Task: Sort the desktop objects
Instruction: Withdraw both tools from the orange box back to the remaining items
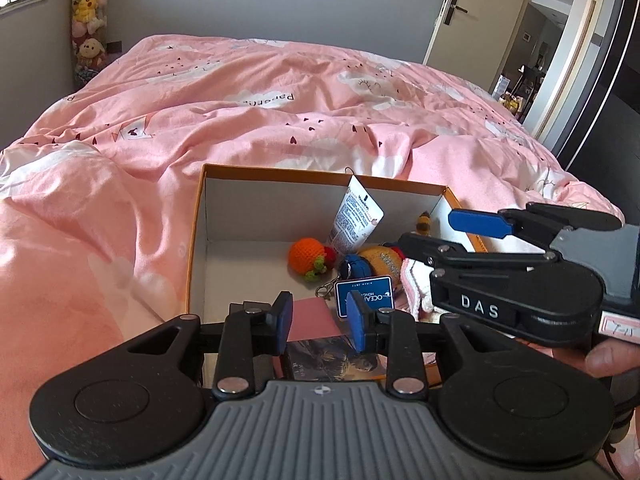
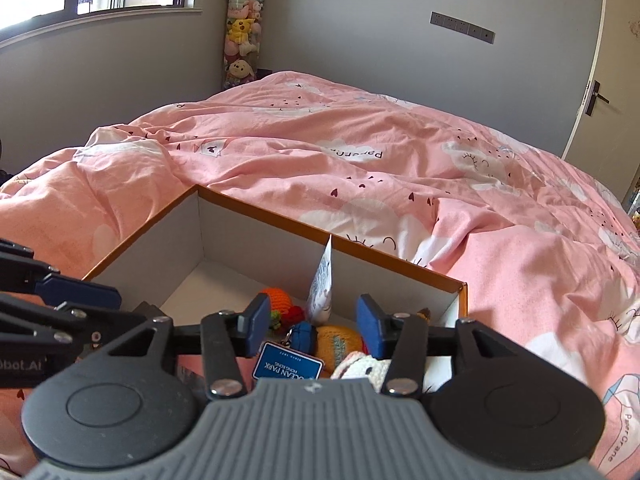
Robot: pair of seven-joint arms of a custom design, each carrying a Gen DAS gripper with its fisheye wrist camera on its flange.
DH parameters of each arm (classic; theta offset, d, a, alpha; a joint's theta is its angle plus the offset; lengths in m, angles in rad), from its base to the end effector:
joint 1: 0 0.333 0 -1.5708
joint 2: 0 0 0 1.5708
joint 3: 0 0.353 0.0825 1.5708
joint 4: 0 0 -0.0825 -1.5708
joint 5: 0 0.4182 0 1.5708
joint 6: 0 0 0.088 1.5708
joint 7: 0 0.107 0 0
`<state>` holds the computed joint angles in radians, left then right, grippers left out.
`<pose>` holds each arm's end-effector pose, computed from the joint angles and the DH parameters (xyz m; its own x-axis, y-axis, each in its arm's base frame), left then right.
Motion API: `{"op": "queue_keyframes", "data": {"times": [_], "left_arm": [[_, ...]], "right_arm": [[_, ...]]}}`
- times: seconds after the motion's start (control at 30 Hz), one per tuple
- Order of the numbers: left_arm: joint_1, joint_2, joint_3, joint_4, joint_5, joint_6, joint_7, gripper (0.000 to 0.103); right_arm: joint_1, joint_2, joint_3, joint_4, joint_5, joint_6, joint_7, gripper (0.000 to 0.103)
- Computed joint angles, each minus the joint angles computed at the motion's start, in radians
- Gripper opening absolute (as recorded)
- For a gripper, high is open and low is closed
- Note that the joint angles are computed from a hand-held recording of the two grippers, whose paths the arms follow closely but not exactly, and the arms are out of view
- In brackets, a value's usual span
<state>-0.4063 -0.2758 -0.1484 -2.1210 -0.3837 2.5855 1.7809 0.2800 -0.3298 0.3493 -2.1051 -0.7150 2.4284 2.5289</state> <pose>0.4627 -0.2896 0.6388 -0.5555 -0.8107 0.1849 -0.6687 0.3034 -0.6788 0.4159 0.3319 0.6473 0.0339 -0.9918 0.1234 -0.5985 -0.1190 -0.7923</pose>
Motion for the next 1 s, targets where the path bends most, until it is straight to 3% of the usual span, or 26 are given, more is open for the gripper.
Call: {"op": "queue_keyframes", "data": {"times": [0.1, 0.17, 0.23, 0.47, 0.7, 1.0], "left_arm": [[-0.005, -0.020, 0.003, -0.023, -0.018, 0.029, -0.008, 0.040], [-0.008, -0.037, 0.003, -0.044, -0.019, 0.059, -0.019, 0.053], [-0.017, -0.055, 0.007, -0.067, -0.014, 0.096, -0.019, 0.054], [-0.046, -0.111, 0.018, -0.140, 0.033, 0.200, -0.059, 0.075], [-0.097, -0.162, 0.065, -0.192, 0.096, 0.238, -0.070, 0.079], [-0.110, -0.224, 0.091, -0.235, 0.124, 0.175, -0.091, 0.082]], "right_arm": [[-0.005, -0.032, 0.020, -0.023, -0.025, -0.002, 0.045, 0.060], [-0.011, -0.056, 0.031, -0.042, -0.036, 0.006, 0.081, 0.065], [-0.018, -0.076, 0.042, -0.058, -0.037, 0.014, 0.114, 0.069], [-0.042, -0.124, 0.085, -0.098, -0.024, 0.033, 0.190, 0.078], [-0.071, -0.187, 0.126, -0.143, -0.010, 0.046, 0.271, 0.091], [-0.064, -0.210, 0.154, -0.157, 0.047, 0.034, 0.244, 0.095]]}}
